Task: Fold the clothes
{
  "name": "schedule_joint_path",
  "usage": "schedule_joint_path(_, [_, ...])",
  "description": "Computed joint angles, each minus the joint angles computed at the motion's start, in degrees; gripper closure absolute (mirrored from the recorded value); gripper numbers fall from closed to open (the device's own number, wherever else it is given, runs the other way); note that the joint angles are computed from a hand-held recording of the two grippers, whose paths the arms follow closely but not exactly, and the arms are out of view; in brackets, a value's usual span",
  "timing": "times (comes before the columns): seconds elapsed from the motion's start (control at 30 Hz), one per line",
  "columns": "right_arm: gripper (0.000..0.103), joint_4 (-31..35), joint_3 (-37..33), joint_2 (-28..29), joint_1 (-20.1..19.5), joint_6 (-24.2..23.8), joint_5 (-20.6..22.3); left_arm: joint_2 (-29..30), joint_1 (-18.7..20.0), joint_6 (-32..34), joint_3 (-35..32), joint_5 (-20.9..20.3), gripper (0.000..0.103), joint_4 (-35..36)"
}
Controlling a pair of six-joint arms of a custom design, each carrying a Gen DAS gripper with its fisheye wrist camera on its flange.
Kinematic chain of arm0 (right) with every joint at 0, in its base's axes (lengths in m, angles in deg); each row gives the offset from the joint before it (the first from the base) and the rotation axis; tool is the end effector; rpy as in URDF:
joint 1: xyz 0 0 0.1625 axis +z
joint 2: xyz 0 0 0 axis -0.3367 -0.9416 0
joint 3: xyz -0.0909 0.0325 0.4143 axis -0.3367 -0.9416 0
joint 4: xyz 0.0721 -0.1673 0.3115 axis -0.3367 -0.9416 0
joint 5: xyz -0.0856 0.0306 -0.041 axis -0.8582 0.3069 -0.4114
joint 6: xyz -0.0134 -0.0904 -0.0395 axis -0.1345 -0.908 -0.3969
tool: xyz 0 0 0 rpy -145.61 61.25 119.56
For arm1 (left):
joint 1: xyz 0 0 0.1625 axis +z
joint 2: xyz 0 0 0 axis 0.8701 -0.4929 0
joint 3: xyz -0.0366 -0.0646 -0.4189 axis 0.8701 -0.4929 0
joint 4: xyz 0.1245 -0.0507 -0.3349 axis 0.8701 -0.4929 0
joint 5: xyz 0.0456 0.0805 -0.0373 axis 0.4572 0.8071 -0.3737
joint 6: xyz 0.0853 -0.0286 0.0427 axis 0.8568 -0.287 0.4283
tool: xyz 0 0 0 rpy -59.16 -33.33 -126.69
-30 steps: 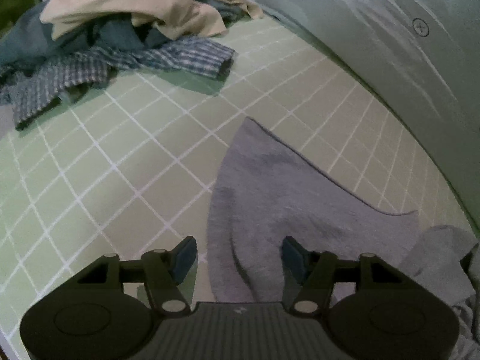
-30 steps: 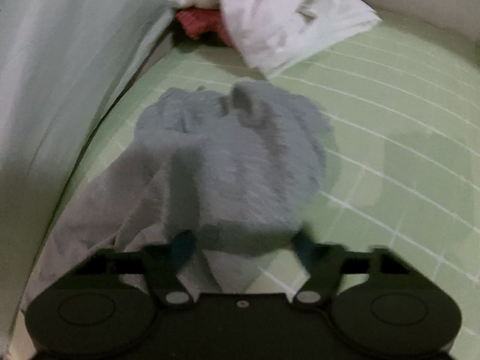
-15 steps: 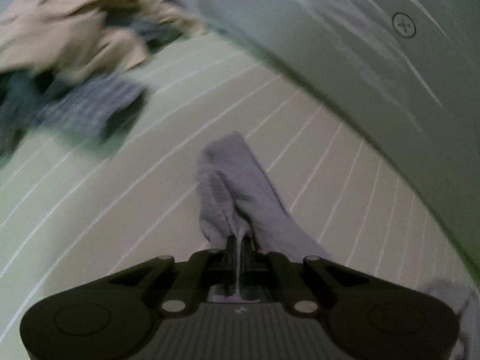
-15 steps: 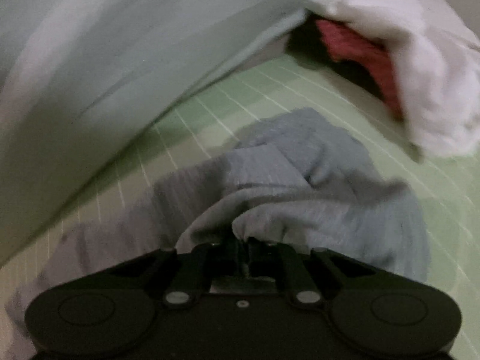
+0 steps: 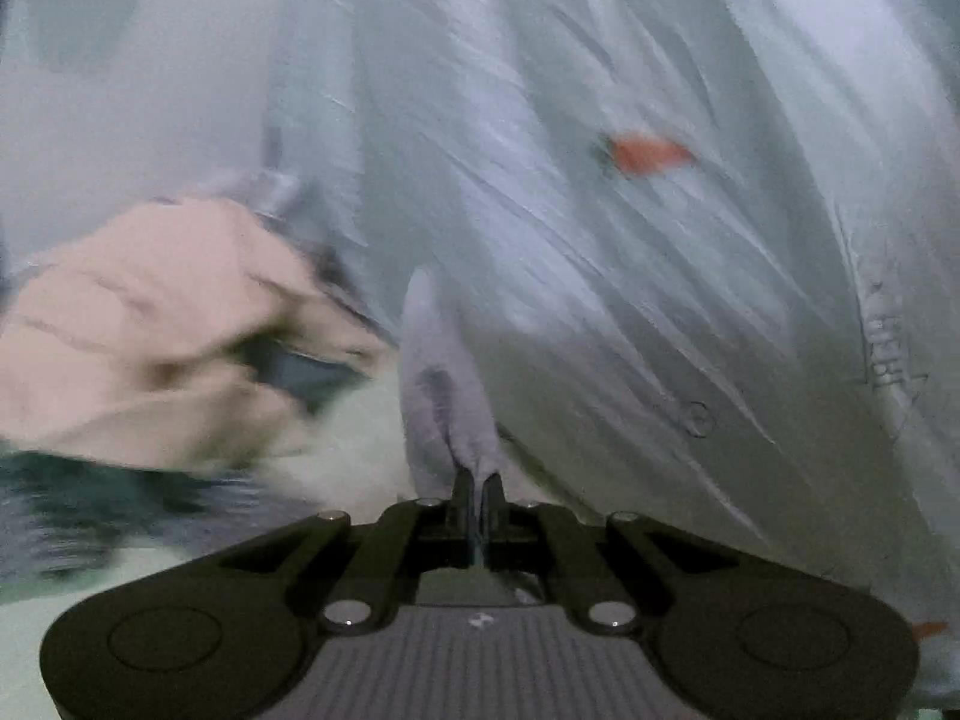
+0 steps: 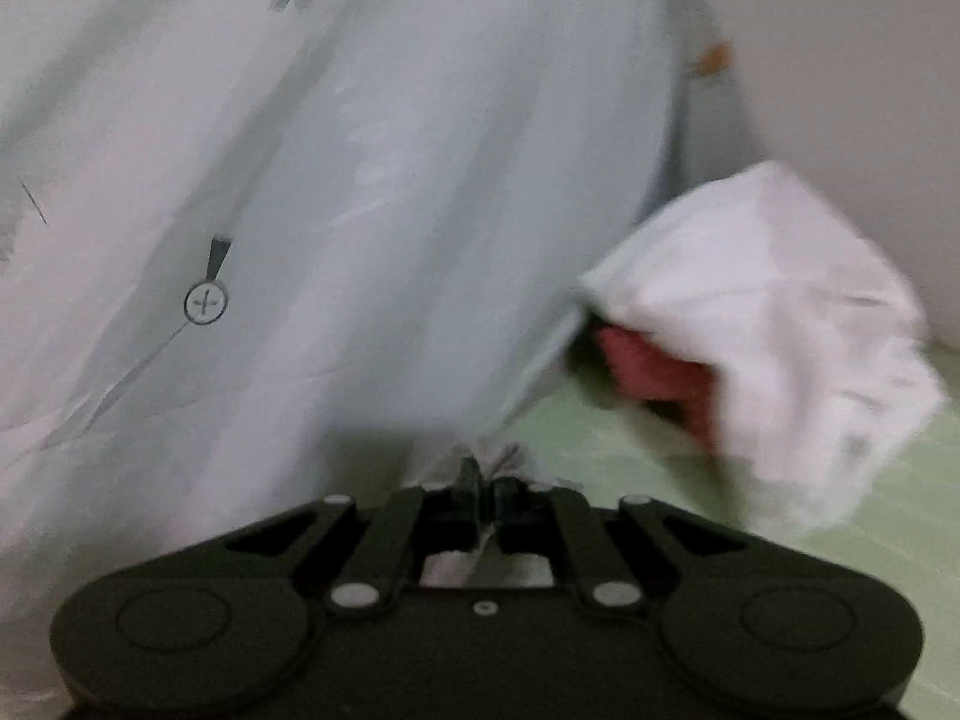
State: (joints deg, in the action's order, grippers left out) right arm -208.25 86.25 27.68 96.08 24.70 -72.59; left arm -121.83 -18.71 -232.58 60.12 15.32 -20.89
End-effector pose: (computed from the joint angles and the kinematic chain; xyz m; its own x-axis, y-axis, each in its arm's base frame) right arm -0.0585 -0.7468 0.5318 -0.9042 0.2369 0.3554 -0.2289 0.4338 -0.8715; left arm -0.3000 -0.5771 0.1708 -0.5922 -0.7862 -0.1763 0.0628 0.1730 -0.9829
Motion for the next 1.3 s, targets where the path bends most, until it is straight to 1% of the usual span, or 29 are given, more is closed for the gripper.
schedule_joint_path(0.03, [0.099,-1.50,5.41,-3.51,-1.24,-0.71,0.18,-0.14,-1.50,-3.96,1.71,-2.37,0.101,2.73])
schedule_joint_path(0.07, [0.099,-1.84,9.50,-6.03,-2.43,-1.93,0.49,-0.36,-2.74,-5.98,3.90,-4.44,0.101,3.07])
schedule_joint_path(0.1, [0.099,-2.01,13.27,-8.41,-3.67,-3.18,0.79,-0.46,-3.68,-6.20,6.44,-6.54,0.101,1.00])
schedule_joint_path(0.13, [0.098,-2.31,16.92,-10.26,-4.89,-3.98,0.06,-0.69,-4.56,-4.62,9.32,-9.26,0.101,-3.46])
schedule_joint_path(0.2, [0.098,-2.27,22.86,-13.28,-7.40,-4.93,-1.26,-2.01,-6.11,-0.33,16.71,-14.24,0.101,-15.46])
schedule_joint_path(0.27, [0.098,-2.04,27.85,-15.67,-9.75,-4.05,-2.71,-3.49,-7.49,3.69,23.98,-18.46,0.101,-27.46])
schedule_joint_path(0.3, [0.098,-1.68,29.90,-16.83,-10.90,-3.44,-3.11,-4.05,-8.08,4.96,26.95,-20.23,0.101,-32.33])
schedule_joint_path(0.37, [0.098,-2.66,32.91,-18.26,-11.66,-3.75,-3.63,-4.17,-9.63,4.14,30.30,-23.65,0.101,-36.18])
schedule_joint_path(0.43, [0.097,-3.00,34.82,-19.53,-12.13,-3.69,-3.65,-4.20,-11.60,2.49,32.15,-26.31,0.100,-36.93])
schedule_joint_path(0.47, [0.094,-2.86,35.28,-20.10,-12.22,-3.46,-3.42,-4.58,-12.32,1.79,32.95,-26.96,0.099,-37.57])
schedule_joint_path(0.5, [0.089,-2.72,35.73,-20.66,-12.31,-3.25,-3.20,-4.77,-12.89,0.72,33.41,-27.67,0.094,-37.80])
schedule_joint_path(0.53, [0.083,-2.83,35.82,-20.77,-12.17,-3.35,-3.58,-4.66,-13.35,-0.78,33.53,-28.50,0.094,-37.38])
schedule_joint_path(0.57, [0.072,-2.95,35.92,-20.87,-12.03,-3.45,-3.97,-4.68,-13.82,-1.91,33.94,-29.03,0.093,-37.29])
schedule_joint_path(0.6, [0.064,-3.07,36.03,-20.98,-11.88,-3.54,-4.34,-4.88,-14.40,-2.71,34.54,-29.32,0.088,-37.54])
schedule_joint_path(0.63, [0.062,-3.24,36.76,-21.44,-11.71,-3.42,-4.04,-5.16,-14.95,-3.42,35.16,-29.52,0.080,-37.76])
schedule_joint_path(0.73, [0.050,-3.72,39.00,-22.75,-11.08,-2.95,-3.22,-6.24,-16.58,-5.28,37.01,-29.87,0.068,-38.29])
schedule_joint_path(0.8, [0.034,-4.24,40.65,-23.40,-10.46,-2.75,-2.81,-7.17,-16.71,-4.60,38.33,-30.22,0.067,-39.72])
schedule_joint_path(0.87, [0.030,-4.88,42.24,-23.63,-9.51,-3.28,-2.99,-7.99,-16.26,-2.71,39.65,-30.62,0.067,-41.91])
schedule_joint_path(0.93, [0.027,-5.38,43.71,-23.64,-8.41,-4.76,-3.57,-8.45,-15.58,-0.78,40.65,-31.22,0.064,-43.97])
schedule_joint_path(0.97, [0.025,-5.97,44.23,-23.26,-7.73,-5.22,-4.79,-8.65,-15.08,0.30,41.08,-31.75,0.064,-45.10])
schedule_joint_path(1.07, [0.024,-7.40,44.94,-21.76,-5.80,-6.05,-8.46,-9.47,-13.05,4.04,41.98,-33.87,0.063,-47.90])
schedule_joint_path(1.17, [0.023,-9.30,44.26,-19.52,-4.31,-5.32,-11.16,-9.90,-12.27,4.52,42.96,-34.46,0.059,-48.88])
schedule_joint_path(1.2, [0.022,-9.39,43.90,-18.92,-4.03,-4.88,-11.55,-10.05,-12.11,4.38,43.33,-34.62,0.056,-49.22])
schedule_joint_path(1.27, [0.022,-8.64,42.73,-17.51,-3.44,-3.76,-12.42,-10.27,-11.87,4.03,43.92,-34.73,0.055,-49.82])
schedule_joint_path(1.3, [0.022,-8.40,41.90,-16.47,-3.01,-4.13,-13.23,-10.37,-11.76,3.84,44.18,-34.75,0.055,-50.11])
